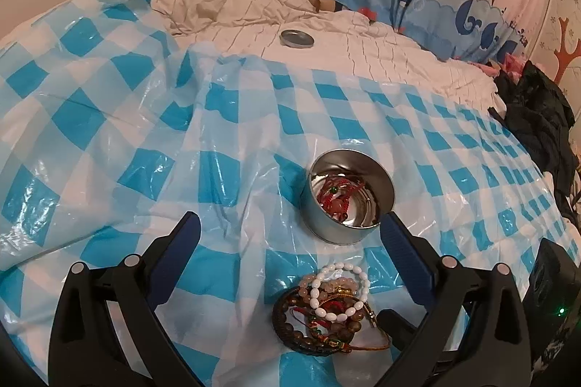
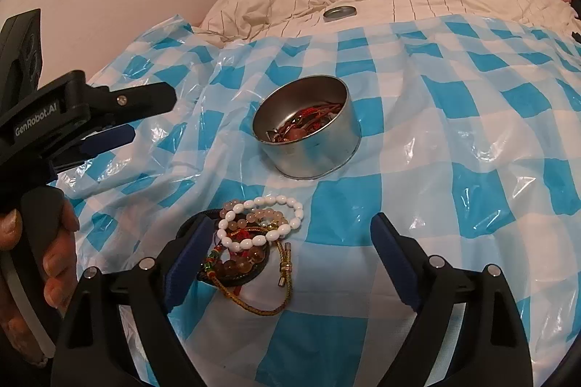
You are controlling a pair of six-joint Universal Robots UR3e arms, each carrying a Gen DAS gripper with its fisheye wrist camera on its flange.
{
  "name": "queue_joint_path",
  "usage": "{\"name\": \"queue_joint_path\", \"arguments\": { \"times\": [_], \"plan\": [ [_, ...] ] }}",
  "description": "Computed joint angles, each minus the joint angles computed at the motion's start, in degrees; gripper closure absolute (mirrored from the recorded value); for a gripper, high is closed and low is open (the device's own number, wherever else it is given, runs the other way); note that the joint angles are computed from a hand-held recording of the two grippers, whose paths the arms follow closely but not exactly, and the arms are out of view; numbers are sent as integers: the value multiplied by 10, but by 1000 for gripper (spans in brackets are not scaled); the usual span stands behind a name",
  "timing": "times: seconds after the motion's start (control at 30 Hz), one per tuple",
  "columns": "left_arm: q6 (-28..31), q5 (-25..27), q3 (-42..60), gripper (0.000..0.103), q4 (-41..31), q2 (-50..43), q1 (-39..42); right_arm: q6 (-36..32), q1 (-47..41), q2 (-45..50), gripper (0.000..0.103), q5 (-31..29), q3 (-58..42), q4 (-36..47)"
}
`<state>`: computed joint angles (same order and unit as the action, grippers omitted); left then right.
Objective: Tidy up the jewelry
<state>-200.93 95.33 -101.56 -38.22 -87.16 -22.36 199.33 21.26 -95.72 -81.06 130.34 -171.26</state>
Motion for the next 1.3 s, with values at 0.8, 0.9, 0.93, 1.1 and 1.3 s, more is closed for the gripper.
{"name": "queue_joint_path", "arguments": {
  "times": [0.8, 0.9, 0.93, 1.1, 1.3],
  "plan": [
    [3, 1, 16, 8, -8, -19, -12, 0, 3, 4, 17, 0, 1, -1],
    [3, 1, 18, 8, -9, -21, -14, 0, 3, 4, 17, 0, 1, 0],
    [4, 1, 19, 8, -9, -22, -15, 0, 3, 4, 17, 0, 1, 0],
    [3, 3, 21, 8, -9, -24, -16, 0, 3, 4, 17, 0, 1, 0],
    [2, 3, 21, 8, -9, -24, -17, 0, 3, 4, 17, -1, 0, 0]
  ]
}}
